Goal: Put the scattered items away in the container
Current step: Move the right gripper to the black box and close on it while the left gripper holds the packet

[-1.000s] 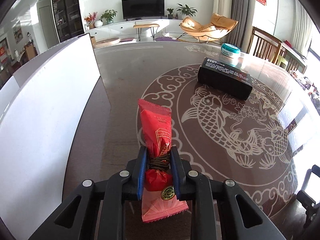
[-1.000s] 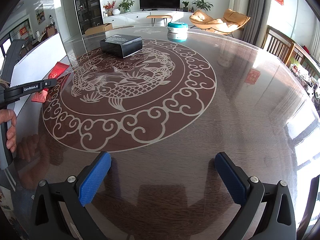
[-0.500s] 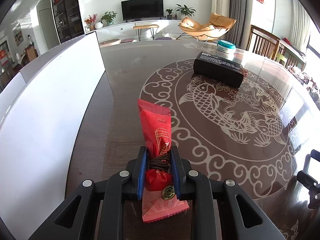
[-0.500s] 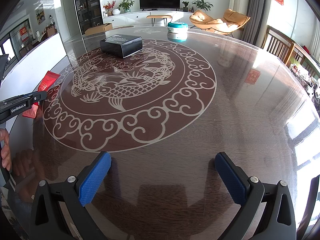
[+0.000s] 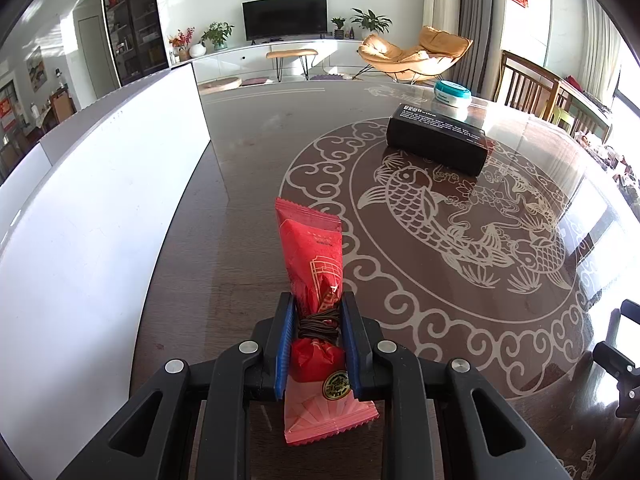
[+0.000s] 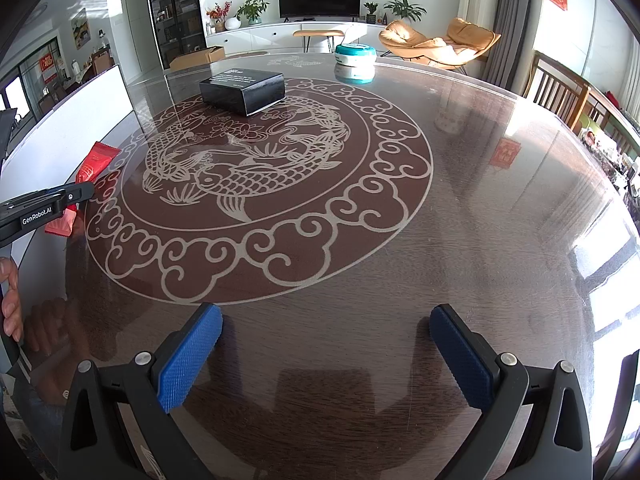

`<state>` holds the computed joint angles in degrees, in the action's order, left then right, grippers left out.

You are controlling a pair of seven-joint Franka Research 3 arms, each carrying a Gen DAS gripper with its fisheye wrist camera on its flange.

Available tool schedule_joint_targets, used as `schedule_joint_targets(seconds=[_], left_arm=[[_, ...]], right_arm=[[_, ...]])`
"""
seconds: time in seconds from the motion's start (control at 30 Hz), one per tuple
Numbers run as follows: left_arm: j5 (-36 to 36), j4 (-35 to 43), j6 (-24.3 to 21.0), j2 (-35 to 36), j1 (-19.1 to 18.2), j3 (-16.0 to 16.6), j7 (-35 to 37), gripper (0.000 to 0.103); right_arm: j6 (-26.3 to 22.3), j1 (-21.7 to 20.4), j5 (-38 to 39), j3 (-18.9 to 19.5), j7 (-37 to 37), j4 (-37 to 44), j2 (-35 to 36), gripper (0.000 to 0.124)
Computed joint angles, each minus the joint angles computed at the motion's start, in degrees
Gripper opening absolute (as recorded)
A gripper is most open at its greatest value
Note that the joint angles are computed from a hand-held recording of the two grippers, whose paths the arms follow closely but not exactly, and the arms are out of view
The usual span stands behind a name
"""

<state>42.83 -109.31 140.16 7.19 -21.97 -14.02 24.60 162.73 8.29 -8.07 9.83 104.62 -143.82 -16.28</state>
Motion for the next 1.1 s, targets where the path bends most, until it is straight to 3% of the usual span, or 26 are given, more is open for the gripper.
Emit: schedule_joint_targets(seconds=[0.1,0.2,0.37,0.5,0.8,1.07,1.1], left_arm=[[0.23,0.15,-0.48,0.07,-0.12,0.0,0.07,0.023],[0.28,0.25,-0.51,0.17,-0.16,0.01,0.03,0.023],[0.44,0.35,-0.87,0.2,-0.24,0.03,0.13,0.024],[0.7,0.5,-1.39,0.23,-0.44,-0.05,0.0,0.024],[1.46,1.35,-2.88,0.7,-0.93,-0.12,0.01,0.024],[0.94,0.86,-2.11,0.35,-0.72,-0.04,-0.01,0.024],[0.94,0.86,-2.11,0.35,-0.71,-0.05,-0.01,0.024]], right_arm=[[-0.24,2.67,3.14,-2.5,-5.41,0.92,0.95,0.103],[0.19,9.39,13.87,-7.98,-22.94,5.01,5.35,0.103],[-2.59,9.82,24.71,-8.08,-39.23,18.42,16.84,0.103],[-5.28,8.7,24.06,-6.47,-40.17,30.47,26.33,0.103],[-11.2,11.0,15.88,-8.55,-29.17,52.99,42.08,0.103],[-14.71,10.85,14.76,-7.8,-28.55,62.98,48.37,0.102],[-14.04,10.3,15.57,-7.0,-29.96,62.47,48.09,0.093]])
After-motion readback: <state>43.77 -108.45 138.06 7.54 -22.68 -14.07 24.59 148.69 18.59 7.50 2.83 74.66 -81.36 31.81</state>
